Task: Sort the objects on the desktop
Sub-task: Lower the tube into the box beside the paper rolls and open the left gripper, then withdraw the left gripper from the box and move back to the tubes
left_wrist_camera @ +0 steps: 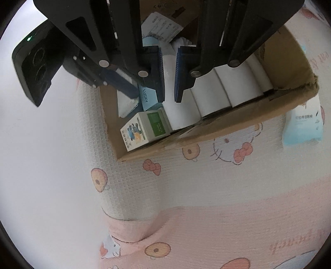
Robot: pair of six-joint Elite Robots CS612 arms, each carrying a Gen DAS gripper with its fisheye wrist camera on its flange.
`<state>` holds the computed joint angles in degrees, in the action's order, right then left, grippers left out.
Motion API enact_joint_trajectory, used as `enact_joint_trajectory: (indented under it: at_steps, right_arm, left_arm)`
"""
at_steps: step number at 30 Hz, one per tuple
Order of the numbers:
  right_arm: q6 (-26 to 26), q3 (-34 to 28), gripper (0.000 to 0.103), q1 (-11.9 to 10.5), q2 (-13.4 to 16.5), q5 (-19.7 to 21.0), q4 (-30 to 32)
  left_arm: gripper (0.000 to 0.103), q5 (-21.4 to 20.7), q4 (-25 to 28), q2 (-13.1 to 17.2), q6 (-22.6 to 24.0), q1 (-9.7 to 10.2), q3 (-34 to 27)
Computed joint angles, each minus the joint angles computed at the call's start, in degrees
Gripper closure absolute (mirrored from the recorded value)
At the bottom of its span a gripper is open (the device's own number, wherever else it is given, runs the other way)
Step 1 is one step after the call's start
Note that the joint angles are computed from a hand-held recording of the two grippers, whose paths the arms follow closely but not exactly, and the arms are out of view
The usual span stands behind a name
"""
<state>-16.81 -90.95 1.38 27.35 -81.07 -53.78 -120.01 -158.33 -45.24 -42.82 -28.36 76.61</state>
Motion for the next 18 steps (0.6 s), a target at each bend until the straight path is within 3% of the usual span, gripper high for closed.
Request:
enact_joint_trajectory:
  at_steps: [4, 7, 12, 14, 18]
  right_arm:
    - [3.36, 2.12, 0.082, 0.07, -0.93, -0.59, 1.30]
    - [4.58, 2.18, 0.082, -0.17, -0.39, -1.03, 1.46]
    - [6.11, 4.03, 0.082, -0.41, -1.18, 0.03, 1.95]
    - [5.26, 6.81, 0.082, 0.09, -1.83, -0.47, 0.38]
    - [3.95, 5.66, 0.082, 1.06, -1.61, -1.83, 2.36]
  left_arm:
    - [0.093, -0.01, 0.19, 0.63, 3.44, -0.62, -1.33]
    - [0.093, 0.78, 3.87, 0.66, 7.16, -1.18, -2.10]
    - [0.096, 0.50, 3.21, 0.83, 7.62, -1.44, -1.32]
    - [0.098, 1.23, 5.33, 0.70, 8.67, -1.48, -1.55]
    - [0.100, 4.83, 15.16, 0.97, 11.68, -1.92, -3.43]
